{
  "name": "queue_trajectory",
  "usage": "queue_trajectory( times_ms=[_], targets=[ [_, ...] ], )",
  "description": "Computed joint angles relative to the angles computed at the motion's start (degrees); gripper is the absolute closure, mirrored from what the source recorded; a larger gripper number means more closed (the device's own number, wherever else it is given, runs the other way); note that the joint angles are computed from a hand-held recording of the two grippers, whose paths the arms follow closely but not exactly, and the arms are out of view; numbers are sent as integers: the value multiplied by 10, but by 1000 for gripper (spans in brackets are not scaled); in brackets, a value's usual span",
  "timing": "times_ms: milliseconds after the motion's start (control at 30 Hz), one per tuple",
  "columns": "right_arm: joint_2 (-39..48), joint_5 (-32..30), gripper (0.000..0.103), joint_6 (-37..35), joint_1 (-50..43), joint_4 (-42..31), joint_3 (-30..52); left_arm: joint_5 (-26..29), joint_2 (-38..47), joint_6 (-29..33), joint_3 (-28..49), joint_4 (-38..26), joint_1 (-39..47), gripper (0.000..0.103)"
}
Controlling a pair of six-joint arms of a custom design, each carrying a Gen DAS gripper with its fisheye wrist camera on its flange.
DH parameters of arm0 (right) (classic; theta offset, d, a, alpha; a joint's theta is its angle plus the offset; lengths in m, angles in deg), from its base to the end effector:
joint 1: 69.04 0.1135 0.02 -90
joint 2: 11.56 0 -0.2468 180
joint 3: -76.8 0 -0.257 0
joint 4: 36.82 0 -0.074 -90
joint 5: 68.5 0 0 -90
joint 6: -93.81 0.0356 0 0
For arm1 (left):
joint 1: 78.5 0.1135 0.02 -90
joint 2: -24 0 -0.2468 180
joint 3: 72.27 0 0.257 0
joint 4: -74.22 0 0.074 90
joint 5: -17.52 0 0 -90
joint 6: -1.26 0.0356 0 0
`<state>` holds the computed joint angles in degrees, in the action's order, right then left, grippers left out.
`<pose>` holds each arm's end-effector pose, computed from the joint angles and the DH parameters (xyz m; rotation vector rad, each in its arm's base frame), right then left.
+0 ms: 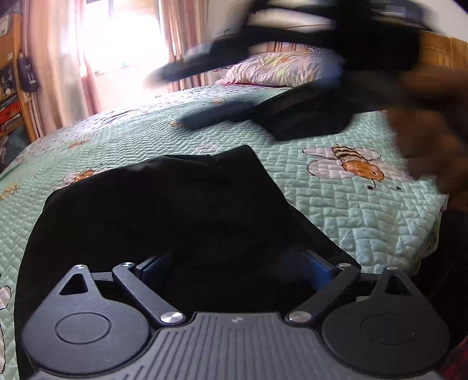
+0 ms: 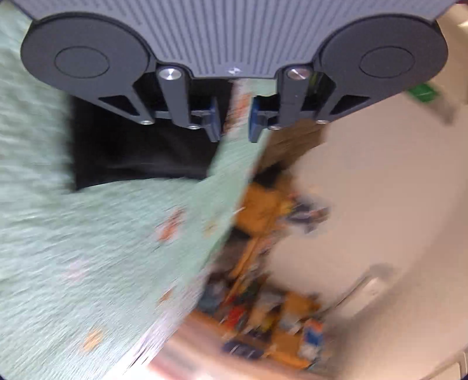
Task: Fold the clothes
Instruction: 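Grasp the lifted garment with the right gripper while the left gripper releases it, then carry the garment with the right gripper and lay it on the quilt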
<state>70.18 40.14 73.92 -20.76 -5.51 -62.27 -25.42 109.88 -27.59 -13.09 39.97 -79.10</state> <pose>0.1984 0.2054 0.1720 0.6114 1.7935 1.2070 0.2793 -0.0290 0.1583 1.3738 1.8026 -0.5528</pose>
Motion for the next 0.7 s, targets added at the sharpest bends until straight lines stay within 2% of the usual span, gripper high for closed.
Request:
queue_trajectory(
  times_ms=[67,100,133,167,333,367,467,533,567,633,700],
  targets=[
    [71,-69,64,23,-53,17,25,-10,-11,7,-19,21,-6,5],
    [106,-71,64,58,-66,45,16,-13,-11,7,-24,27,-7,6],
    [145,-70,78,97,-79,78,7,-13,-7,5,-21,27,-8,6],
    [168,-60,103,117,-78,124,-7,-12,-1,3,-16,23,-8,6],
    [307,4,103,190,-54,379,-67,0,24,6,4,4,-2,6],
    [306,3,103,188,-54,376,-65,2,24,6,5,3,-1,6],
    [254,9,103,180,-47,304,-69,17,27,9,14,-10,10,8],
    [180,29,103,158,-36,203,-70,35,26,24,27,-46,29,10],
    [137,47,99,144,-27,143,-69,45,29,35,42,-75,41,11],
    [59,83,94,118,-8,23,-59,76,50,78,101,-176,73,12],
    [11,126,82,94,12,-63,-40,108,93,112,190,-301,104,12]
  ],
)
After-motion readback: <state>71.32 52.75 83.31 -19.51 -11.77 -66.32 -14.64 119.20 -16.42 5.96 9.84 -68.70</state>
